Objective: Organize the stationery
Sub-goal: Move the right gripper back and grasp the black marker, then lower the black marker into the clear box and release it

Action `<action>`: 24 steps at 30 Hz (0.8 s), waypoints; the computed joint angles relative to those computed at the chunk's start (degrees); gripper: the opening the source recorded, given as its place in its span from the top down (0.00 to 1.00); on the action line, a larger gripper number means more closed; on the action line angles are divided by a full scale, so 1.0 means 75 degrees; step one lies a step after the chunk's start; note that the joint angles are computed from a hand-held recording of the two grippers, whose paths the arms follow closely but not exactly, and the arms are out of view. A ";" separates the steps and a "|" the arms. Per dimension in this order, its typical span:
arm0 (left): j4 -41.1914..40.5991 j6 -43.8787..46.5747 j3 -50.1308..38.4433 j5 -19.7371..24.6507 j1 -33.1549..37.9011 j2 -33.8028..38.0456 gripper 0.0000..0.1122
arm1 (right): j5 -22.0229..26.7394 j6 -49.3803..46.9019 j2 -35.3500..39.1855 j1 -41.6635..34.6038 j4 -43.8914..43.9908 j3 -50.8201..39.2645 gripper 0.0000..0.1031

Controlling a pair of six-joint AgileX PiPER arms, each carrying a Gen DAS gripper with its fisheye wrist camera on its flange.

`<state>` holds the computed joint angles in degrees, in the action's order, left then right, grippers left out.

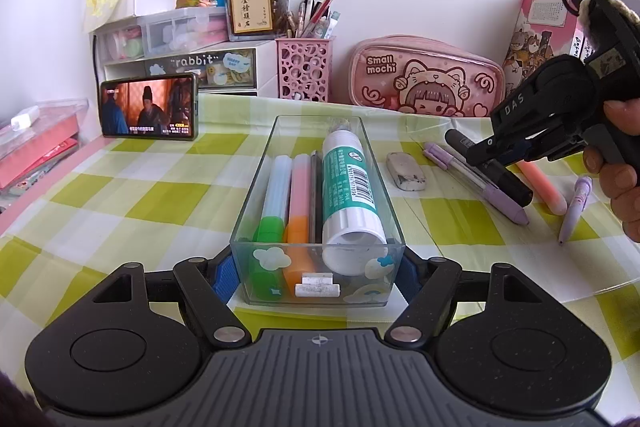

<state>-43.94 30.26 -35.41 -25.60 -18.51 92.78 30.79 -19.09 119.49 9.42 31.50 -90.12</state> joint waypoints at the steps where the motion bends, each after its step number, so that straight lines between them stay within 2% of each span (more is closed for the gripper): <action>1: 0.0000 0.0000 0.0000 0.0000 0.0000 0.0000 0.35 | -0.0010 0.0021 -0.0059 -0.0029 0.0179 0.0057 0.80; 6: 0.0024 -0.0080 0.0049 -0.0093 -0.0038 0.0002 0.35 | 0.0059 -0.0222 -0.0501 -0.0036 0.1262 0.0457 0.80; 9: 0.0008 -0.0133 0.0101 -0.0214 -0.0095 0.0011 0.35 | 0.0467 -0.0188 -0.0685 0.0134 0.1650 0.0437 0.80; 18: 0.0732 -0.0799 0.0358 -0.0472 -0.0021 -0.0014 0.35 | 0.0691 0.1419 -0.1216 0.1143 0.0547 0.0243 0.80; 24: 0.1100 -0.1024 0.0455 -0.0499 0.0087 -0.0048 0.35 | 0.1110 0.2472 -0.1001 0.1555 -0.0025 -0.0249 0.80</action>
<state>-35.69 22.58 -32.00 -29.34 -17.86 92.42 39.12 -0.55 111.99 21.08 31.31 -91.99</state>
